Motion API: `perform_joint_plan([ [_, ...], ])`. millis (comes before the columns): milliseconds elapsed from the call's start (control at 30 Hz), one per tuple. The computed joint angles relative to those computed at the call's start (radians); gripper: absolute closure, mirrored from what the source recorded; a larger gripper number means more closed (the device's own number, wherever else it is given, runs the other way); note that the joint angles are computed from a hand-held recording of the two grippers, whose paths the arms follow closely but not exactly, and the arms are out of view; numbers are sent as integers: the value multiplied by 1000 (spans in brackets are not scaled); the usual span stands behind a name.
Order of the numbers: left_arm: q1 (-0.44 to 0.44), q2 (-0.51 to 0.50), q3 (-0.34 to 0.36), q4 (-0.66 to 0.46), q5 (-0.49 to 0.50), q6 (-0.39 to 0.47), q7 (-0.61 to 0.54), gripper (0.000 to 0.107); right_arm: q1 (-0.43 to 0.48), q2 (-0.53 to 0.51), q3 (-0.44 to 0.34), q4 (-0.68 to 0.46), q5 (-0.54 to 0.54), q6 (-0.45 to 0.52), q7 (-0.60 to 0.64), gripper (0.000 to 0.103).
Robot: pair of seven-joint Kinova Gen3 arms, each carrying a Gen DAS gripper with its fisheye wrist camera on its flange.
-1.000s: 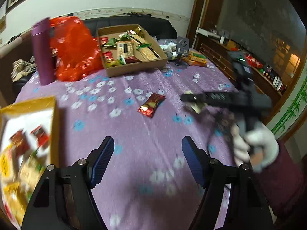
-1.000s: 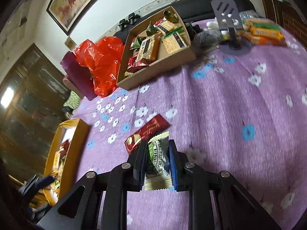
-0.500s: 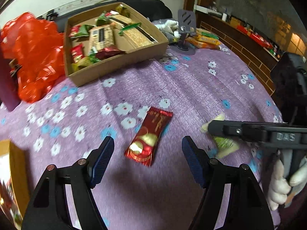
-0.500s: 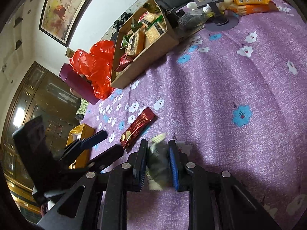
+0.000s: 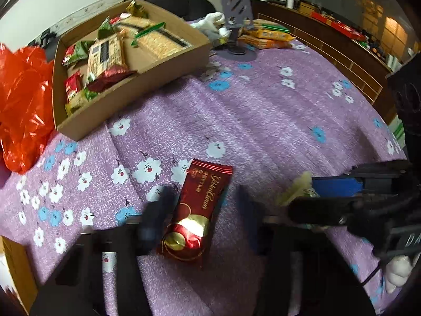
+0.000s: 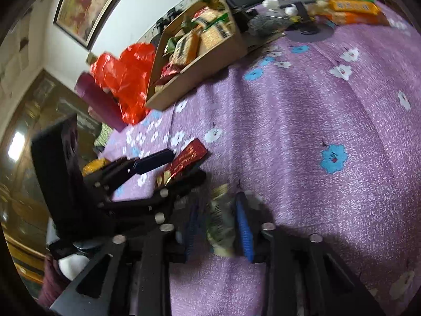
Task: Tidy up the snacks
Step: 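Grasp the green-white pack with right gripper while left grasps the red-gold chocolate pack, then carry both packs into the tray and open both grippers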
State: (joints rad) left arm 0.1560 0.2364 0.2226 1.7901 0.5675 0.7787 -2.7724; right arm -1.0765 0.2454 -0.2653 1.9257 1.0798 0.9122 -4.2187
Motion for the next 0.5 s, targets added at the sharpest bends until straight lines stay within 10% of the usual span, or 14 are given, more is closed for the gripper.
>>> perform_joint_plan([
  [200,-15,-23,-13,26,4,-12,-8,85,126,116,-198,-198,-111,228,244,83],
  [500,-82,-97,-51,92,115,41,-100,85,-106,65,58,-176,-111,199,238,83],
])
